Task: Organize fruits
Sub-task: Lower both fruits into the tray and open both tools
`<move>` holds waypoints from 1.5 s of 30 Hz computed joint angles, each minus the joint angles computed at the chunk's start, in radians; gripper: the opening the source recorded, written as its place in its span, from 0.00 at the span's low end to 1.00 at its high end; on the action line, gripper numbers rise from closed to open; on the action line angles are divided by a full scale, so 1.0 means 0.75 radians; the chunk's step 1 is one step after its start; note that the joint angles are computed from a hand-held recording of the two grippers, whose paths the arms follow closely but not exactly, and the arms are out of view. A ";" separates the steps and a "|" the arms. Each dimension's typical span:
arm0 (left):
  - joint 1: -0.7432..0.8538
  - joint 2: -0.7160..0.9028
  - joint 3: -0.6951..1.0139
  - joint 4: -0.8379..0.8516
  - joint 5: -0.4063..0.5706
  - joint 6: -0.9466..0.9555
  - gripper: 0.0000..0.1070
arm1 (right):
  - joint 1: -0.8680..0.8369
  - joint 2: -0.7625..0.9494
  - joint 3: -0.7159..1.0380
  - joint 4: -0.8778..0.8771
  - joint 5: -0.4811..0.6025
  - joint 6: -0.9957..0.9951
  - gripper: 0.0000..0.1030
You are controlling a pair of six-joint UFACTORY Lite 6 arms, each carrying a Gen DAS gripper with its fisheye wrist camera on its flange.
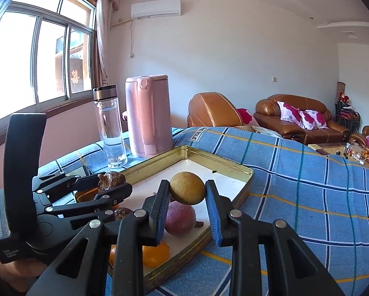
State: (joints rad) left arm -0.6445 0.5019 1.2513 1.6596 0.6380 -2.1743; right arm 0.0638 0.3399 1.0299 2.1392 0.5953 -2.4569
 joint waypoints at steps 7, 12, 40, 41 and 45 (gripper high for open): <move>0.034 -0.063 -0.099 0.055 -0.001 -0.066 0.40 | 0.058 0.020 -0.002 0.027 -0.027 -0.023 0.31; 0.069 -0.107 -0.165 0.082 -0.009 -0.103 0.40 | 0.073 0.029 0.001 0.021 -0.040 -0.020 0.31; 0.107 -0.088 -0.252 0.224 -0.037 -0.244 0.40 | 0.154 0.104 -0.003 0.068 -0.092 -0.037 0.31; 0.104 -0.089 -0.256 0.234 -0.032 -0.254 0.40 | 0.155 0.103 -0.006 0.069 -0.092 -0.039 0.31; 0.105 -0.095 -0.264 0.253 -0.035 -0.267 0.40 | 0.161 0.104 -0.012 0.075 -0.095 -0.043 0.31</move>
